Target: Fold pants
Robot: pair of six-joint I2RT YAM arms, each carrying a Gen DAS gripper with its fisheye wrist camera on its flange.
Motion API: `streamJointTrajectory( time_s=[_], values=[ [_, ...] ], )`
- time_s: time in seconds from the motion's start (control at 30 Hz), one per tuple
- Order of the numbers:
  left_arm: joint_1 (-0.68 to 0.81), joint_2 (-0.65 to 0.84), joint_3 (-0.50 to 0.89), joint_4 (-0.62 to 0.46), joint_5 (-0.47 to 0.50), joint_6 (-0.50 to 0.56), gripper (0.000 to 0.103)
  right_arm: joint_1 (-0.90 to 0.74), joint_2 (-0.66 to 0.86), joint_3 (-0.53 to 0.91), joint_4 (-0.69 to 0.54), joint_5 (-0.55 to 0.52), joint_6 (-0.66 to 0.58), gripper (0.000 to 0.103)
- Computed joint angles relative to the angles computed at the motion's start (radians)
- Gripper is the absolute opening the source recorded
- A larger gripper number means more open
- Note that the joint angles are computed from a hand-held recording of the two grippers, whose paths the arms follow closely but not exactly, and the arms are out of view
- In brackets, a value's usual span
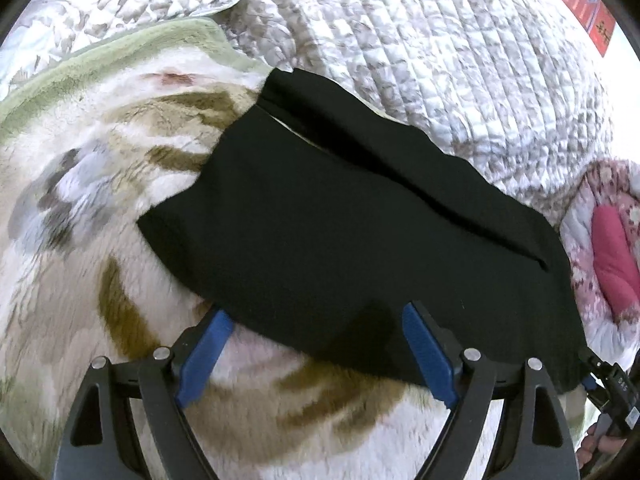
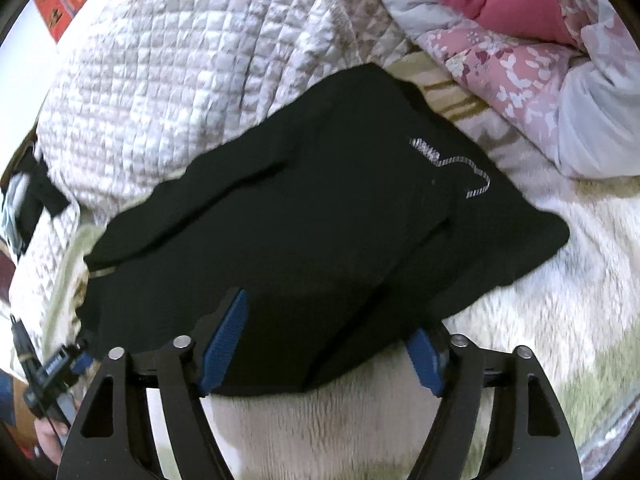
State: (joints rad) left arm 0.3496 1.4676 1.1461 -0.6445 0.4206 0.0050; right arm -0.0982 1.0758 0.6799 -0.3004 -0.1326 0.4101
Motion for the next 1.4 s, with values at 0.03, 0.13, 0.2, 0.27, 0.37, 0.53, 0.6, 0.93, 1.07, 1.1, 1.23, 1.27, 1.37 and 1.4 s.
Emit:
streamJointTrajectory(
  time_s=[0.03,0.13,0.2,0.27,0.37,0.53,0.6,0.93,1.07,1.1,1.23,1.27,1.37,1.4],
  values=[
    [-0.006,0.009,0.005,0.010,-0.017,-0.006,0.080,-0.010,0.002,0.000,0.011,0.000,0.007,0.062],
    [-0.024,0.037,0.024,0.038,-0.072,-0.021,0.066,-0.049,0.026,0.008,0.038,-0.009,0.020,0.049],
    [-0.031,0.056,0.038,0.052,-0.102,-0.033,0.053,-0.066,0.048,0.017,0.047,-0.005,0.031,0.039],
    [-0.029,0.080,0.056,0.059,-0.122,-0.045,0.030,-0.090,0.056,0.018,0.061,-0.015,0.040,0.026],
    [-0.019,0.112,0.085,0.053,-0.135,-0.060,0.008,-0.134,0.065,0.020,0.061,-0.049,0.066,0.012],
    [-0.006,0.060,0.084,0.026,-0.141,-0.005,0.004,-0.148,-0.012,0.025,-0.006,-0.084,0.070,0.006],
    [0.016,0.021,0.087,-0.002,-0.109,0.023,0.004,-0.162,-0.072,0.026,-0.060,-0.112,0.066,0.006],
    [0.212,-0.142,0.038,-0.193,0.012,0.220,0.004,-0.192,-0.332,-0.040,-0.373,-0.143,0.036,0.006],
    [0.217,-0.138,-0.019,-0.220,-0.032,0.241,0.004,-0.187,-0.321,-0.077,-0.384,-0.129,0.068,0.006],
    [0.222,-0.143,-0.026,-0.223,-0.030,0.241,0.004,-0.171,-0.331,-0.069,-0.392,-0.107,0.072,0.006],
    [0.241,-0.152,-0.013,-0.238,0.025,0.256,0.009,-0.188,-0.318,-0.059,-0.397,-0.137,0.061,0.012],
    [0.256,-0.144,-0.010,-0.243,0.038,0.255,0.010,-0.202,-0.306,-0.059,-0.402,-0.159,0.055,0.016],
    [0.287,-0.092,0.021,-0.265,0.064,0.232,0.018,-0.235,-0.347,-0.084,-0.403,-0.195,0.076,0.022],
    [0.290,-0.077,0.025,-0.255,0.051,0.213,0.018,-0.237,-0.359,-0.084,-0.407,-0.189,0.079,0.022]
  ],
)
